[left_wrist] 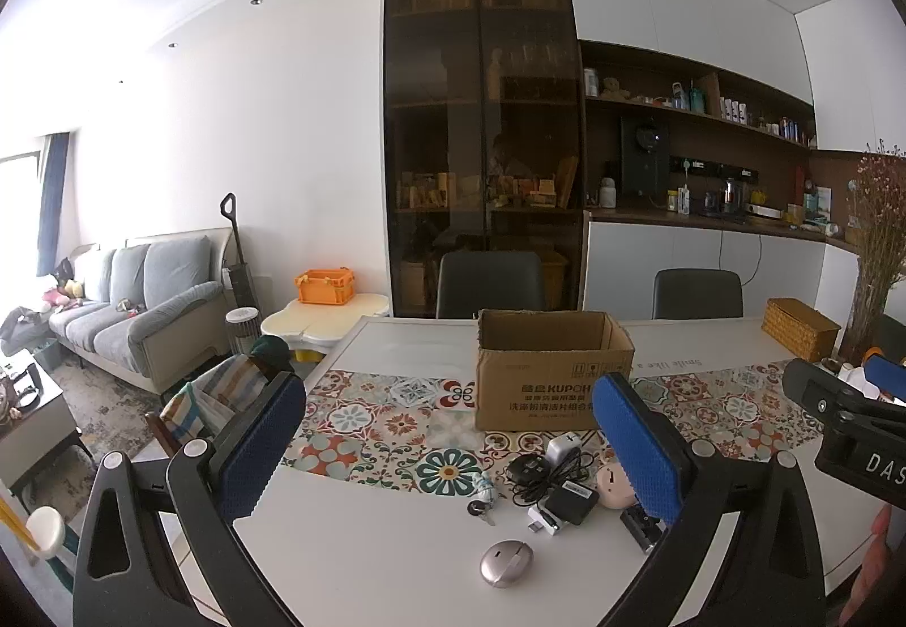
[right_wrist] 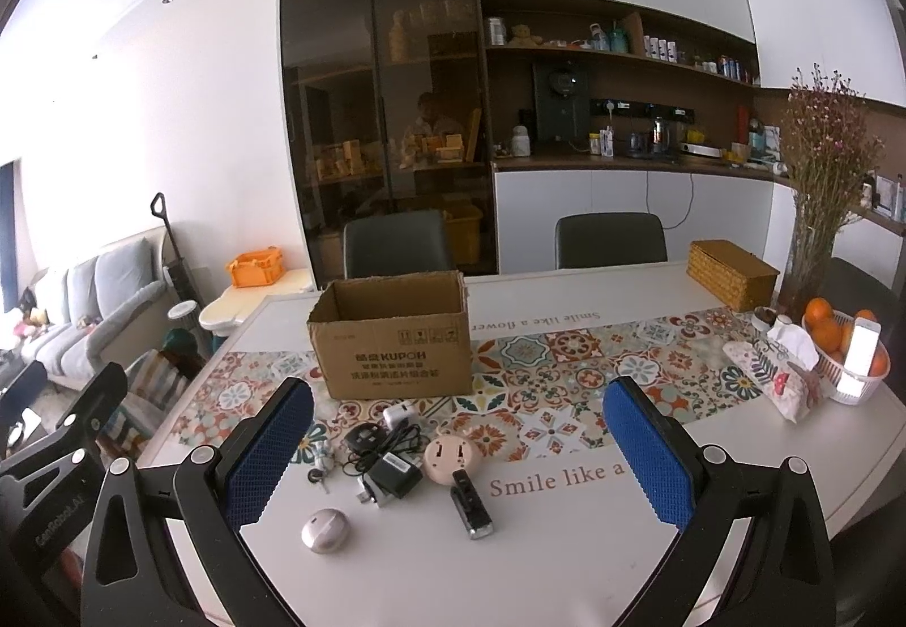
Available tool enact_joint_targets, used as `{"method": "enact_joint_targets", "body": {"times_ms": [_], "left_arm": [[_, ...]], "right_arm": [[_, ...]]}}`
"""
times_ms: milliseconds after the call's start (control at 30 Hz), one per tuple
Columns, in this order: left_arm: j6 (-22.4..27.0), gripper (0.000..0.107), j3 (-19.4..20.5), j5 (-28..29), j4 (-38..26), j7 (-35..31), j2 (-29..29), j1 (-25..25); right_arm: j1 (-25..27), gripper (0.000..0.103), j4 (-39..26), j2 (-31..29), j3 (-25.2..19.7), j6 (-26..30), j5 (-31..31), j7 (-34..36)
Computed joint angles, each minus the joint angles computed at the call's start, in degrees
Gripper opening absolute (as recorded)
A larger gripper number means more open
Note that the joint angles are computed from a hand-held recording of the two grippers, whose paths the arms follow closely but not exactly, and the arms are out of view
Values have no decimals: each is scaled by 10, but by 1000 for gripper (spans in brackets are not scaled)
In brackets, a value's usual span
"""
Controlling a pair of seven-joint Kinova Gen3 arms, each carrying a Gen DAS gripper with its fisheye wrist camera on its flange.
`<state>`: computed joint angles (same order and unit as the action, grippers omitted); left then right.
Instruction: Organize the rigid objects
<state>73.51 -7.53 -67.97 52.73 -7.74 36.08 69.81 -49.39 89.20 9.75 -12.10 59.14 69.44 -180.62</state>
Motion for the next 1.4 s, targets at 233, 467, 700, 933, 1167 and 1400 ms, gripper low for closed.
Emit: {"method": "enact_joint_targets", "body": {"times_ms": [233, 467, 700, 933, 1167, 1400], "left_arm": [[0, 103, -1, -1, 2, 3, 0, 1], [1, 103, 15, 63, -39, -55, 13, -24], [49, 103, 41, 198, -153, -166, 66, -72], [88, 103, 30, 300, -223, -192, 116, -97], [115, 103, 3, 352, -269, -191, 162, -106], [146, 103, -3, 393, -354, -229, 224, -126]], "right_arm": [[-1, 103, 1, 3, 1, -2, -1, -1], [-1, 103, -1, 6, 1, -2, -13, 6], [25, 103, -17, 16, 18, -39, -110, 77], [90, 103, -37, 40, 28, -94, -273, 211], [131, 99, -60, 90, 53, -137, -405, 345], [142, 91, -108, 159, 72, -132, -474, 465]]}}
